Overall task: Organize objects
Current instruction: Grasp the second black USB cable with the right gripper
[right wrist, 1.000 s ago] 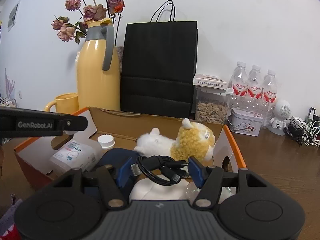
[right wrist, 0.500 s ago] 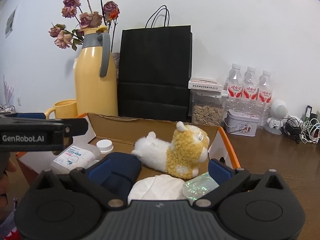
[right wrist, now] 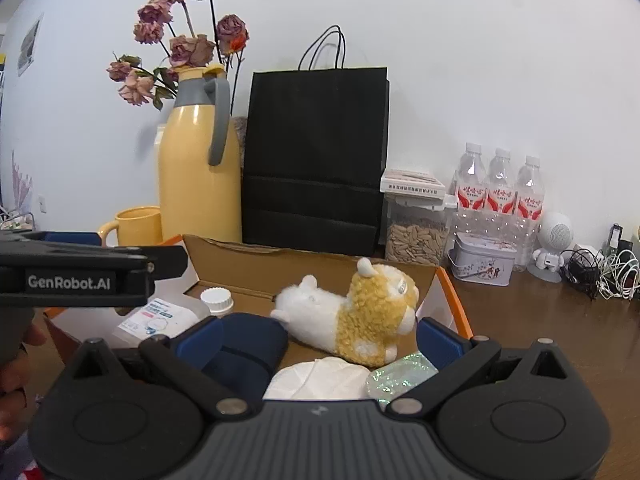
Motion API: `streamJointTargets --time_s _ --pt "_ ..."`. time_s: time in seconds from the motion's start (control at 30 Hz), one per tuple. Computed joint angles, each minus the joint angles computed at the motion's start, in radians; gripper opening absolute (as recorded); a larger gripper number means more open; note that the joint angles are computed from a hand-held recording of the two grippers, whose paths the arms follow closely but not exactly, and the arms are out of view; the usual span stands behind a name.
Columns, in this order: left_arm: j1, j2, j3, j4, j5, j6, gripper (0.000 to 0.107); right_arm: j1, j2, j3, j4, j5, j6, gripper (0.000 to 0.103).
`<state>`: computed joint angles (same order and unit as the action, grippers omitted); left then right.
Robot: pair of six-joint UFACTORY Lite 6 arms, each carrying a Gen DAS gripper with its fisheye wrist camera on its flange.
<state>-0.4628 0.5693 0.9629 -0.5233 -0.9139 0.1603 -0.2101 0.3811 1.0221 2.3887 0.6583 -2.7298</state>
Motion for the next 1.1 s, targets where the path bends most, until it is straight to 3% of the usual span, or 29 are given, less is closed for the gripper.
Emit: streamJointTargets --time_s 0.47,1.1 --pt "-0.076 -0.231 -0.228 -0.028 -0.037 -0.009 0.103 -0.061 -0.196 -0.167 -0.109 0.062 0.04 0.103" --pt "-0.283 -0.665 -0.663 -0.334 -0.037 0.112 0.103 -0.363 -0.538 -0.51 -0.513 0.14 0.235 0.103"
